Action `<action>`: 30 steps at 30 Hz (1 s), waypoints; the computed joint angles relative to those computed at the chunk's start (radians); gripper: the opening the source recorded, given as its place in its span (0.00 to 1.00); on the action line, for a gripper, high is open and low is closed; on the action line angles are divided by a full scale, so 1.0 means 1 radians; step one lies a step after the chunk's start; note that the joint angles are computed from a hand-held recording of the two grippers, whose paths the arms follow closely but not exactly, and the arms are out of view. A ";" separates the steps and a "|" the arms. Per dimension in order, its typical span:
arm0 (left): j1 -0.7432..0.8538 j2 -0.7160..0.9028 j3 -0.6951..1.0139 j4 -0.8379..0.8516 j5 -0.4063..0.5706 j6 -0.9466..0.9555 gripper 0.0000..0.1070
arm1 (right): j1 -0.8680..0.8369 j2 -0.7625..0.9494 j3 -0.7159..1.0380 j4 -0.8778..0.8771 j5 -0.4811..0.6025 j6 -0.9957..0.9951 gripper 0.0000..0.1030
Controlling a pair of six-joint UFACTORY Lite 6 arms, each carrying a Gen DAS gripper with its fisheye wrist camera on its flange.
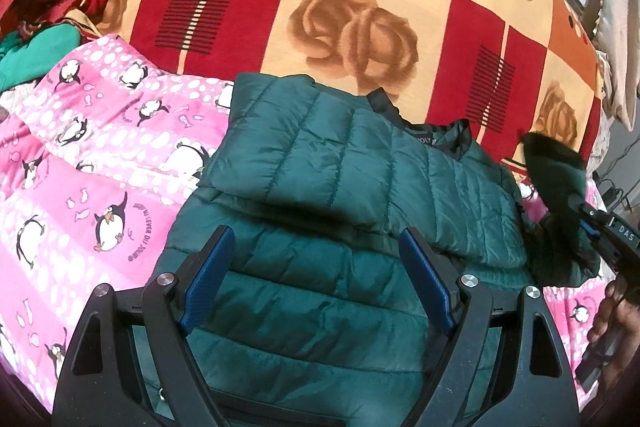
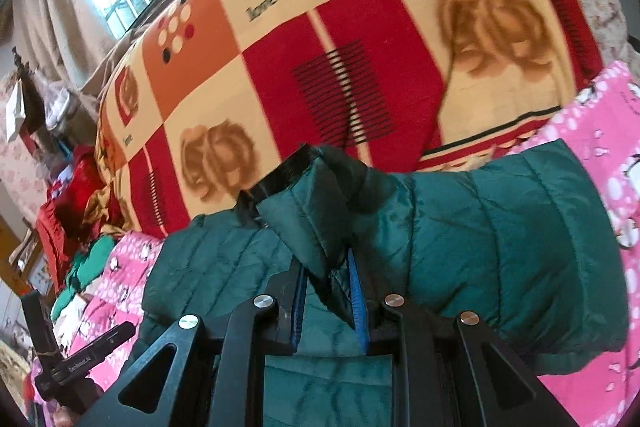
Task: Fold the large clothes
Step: 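Fold the held sleeve across the jacket front and open the right tool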
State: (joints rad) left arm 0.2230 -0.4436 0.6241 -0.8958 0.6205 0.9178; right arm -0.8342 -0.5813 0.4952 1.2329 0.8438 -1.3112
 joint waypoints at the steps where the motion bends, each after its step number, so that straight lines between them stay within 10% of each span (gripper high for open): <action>1: 0.007 0.005 0.002 -0.007 0.004 0.007 0.79 | 0.038 -0.002 -0.005 0.004 -0.023 0.016 0.18; 30: 0.139 0.141 0.095 -0.126 0.100 0.137 0.79 | 0.785 0.288 0.058 0.445 -0.433 -0.073 0.19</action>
State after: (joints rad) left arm 0.3617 -0.3025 0.7189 -1.0220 0.7207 1.0551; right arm -0.0489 -0.2935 0.5533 1.6778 0.4106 -1.3840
